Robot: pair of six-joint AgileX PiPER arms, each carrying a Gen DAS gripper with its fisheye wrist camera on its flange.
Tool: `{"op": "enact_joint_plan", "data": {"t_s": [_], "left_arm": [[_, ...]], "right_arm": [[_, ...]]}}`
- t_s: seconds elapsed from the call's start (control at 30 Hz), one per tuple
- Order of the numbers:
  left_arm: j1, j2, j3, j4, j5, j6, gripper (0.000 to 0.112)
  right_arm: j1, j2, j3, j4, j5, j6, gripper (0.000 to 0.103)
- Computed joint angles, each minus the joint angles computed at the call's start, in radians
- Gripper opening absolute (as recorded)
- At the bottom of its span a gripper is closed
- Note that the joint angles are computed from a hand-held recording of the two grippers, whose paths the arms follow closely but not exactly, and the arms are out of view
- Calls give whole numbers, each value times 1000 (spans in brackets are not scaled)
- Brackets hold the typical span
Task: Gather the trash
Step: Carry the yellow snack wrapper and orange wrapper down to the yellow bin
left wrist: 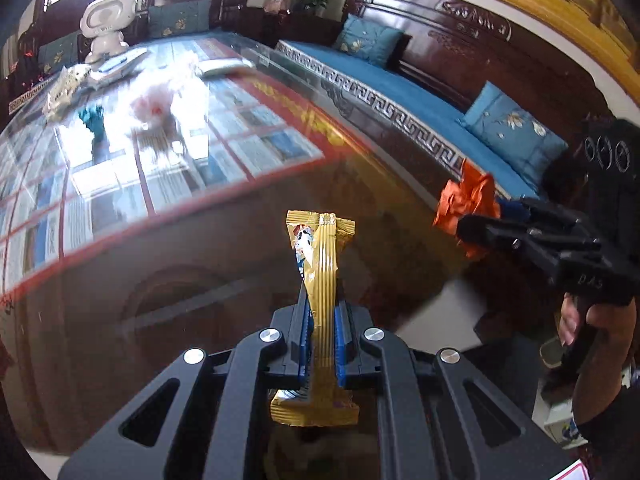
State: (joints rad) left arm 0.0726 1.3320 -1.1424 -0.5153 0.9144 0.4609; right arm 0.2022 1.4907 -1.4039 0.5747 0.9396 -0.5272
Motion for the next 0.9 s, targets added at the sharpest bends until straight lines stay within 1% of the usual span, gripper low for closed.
{"op": "enact_joint_plan", "data": {"t_s": [0.23,0.33,0.4,0.5,0.63,0.73,0.8,0.87,0.9], "left_arm": [[3,-212,256,-37,5,24,11],[-35,-305,353,-14,-8,-12,11],[-83,-346,410,4,-22,-45,11],[-140,-399,490,58,-59,-109,11],[-146,-426,584,47,-85,-108,11],[-173,-460,648,79,-114,-145,11],[-181,-484,683,82,-119,-159,11],[-174,-494,705,81,-119,-155,11],[-175,-499,716,83,-121,-157,11]], "right_arm": [[41,-224,249,-13,-1,-1,45],[63,-293,335,-27,1,1,45],[83,-335,394,-44,0,14,45],[111,-365,471,-63,-14,34,45],[141,-389,579,-67,-52,51,45],[158,-375,634,-55,-68,49,46],[180,-373,660,-70,-86,63,46],[201,-366,672,-89,-97,82,50],[218,-364,677,-108,-103,104,59]]}}
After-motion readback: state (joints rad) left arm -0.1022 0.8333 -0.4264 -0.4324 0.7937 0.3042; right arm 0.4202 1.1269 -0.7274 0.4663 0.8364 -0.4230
